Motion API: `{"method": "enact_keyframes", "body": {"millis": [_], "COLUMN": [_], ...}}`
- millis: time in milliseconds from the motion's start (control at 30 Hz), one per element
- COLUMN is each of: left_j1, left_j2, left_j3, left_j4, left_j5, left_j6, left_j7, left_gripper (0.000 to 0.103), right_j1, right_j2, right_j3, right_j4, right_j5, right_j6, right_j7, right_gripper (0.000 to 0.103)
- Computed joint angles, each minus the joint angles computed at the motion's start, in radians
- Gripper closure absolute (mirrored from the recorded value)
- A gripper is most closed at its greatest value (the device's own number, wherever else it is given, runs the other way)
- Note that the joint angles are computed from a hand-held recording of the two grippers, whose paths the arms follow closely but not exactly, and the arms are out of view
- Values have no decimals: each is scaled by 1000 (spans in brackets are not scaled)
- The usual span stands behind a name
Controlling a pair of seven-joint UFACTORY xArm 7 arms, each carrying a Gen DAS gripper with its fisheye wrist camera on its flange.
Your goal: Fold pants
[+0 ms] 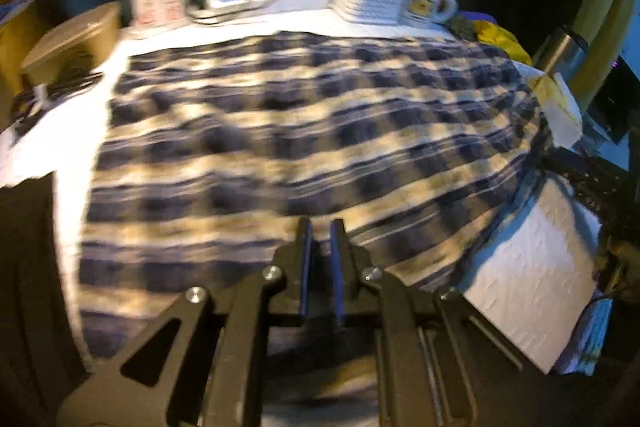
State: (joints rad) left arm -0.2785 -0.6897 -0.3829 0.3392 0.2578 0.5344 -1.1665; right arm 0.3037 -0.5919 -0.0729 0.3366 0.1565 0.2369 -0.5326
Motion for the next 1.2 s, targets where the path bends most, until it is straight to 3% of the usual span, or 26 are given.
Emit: {"method": "enact_keyframes", "body": {"millis": [67,200,367,567,633,733,833,967,1067,1133,1200], "left_j1": [-32,-96,-147,-207,-197,-125,-17,118,131,107,138], "left_j2": [-86,-245,-343,-443,-469,-393,-221,1,143,129,78], "left_j3": [16,12,-45,-38,-27,-12,23,35,92,139,89], "left_j4": [-57,-154,-158,-168,-168,-130,-72,14,59,30,30], "left_j5": [-34,-88,-101,-115,-100,-41,27,97,61,63,53], "left_j6": [60,135,325,459,428,318,128,-25,-42,-72,26], "left_j7": [-16,-66,-138,-182,-181,-128,-37,43,145,142,147], "left_gripper": [93,93,93,93,93,93,93,93,93,93,93], "right_j1": [25,0,-19,-24,-21,0,31,59,69,70,66], "right_j2": [-27,-50,-42,-42,-46,-55,-60,-47,-20,-5,18], "right_j3": [-44,-11,27,29,23,3,-19,-33,-41,-44,-45], "right_j4": [1,-5,-5,-7,-2,7,16,20,29,34,43], "right_j5": [38,41,18,3,7,24,50,81,100,109,113], "right_j6": [24,29,39,54,55,47,48,33,16,10,2], "right_j7": [-10,20,62,88,92,88,74,62,61,60,58], "right_gripper": [68,68,65,64,64,64,63,59,58,58,58]}}
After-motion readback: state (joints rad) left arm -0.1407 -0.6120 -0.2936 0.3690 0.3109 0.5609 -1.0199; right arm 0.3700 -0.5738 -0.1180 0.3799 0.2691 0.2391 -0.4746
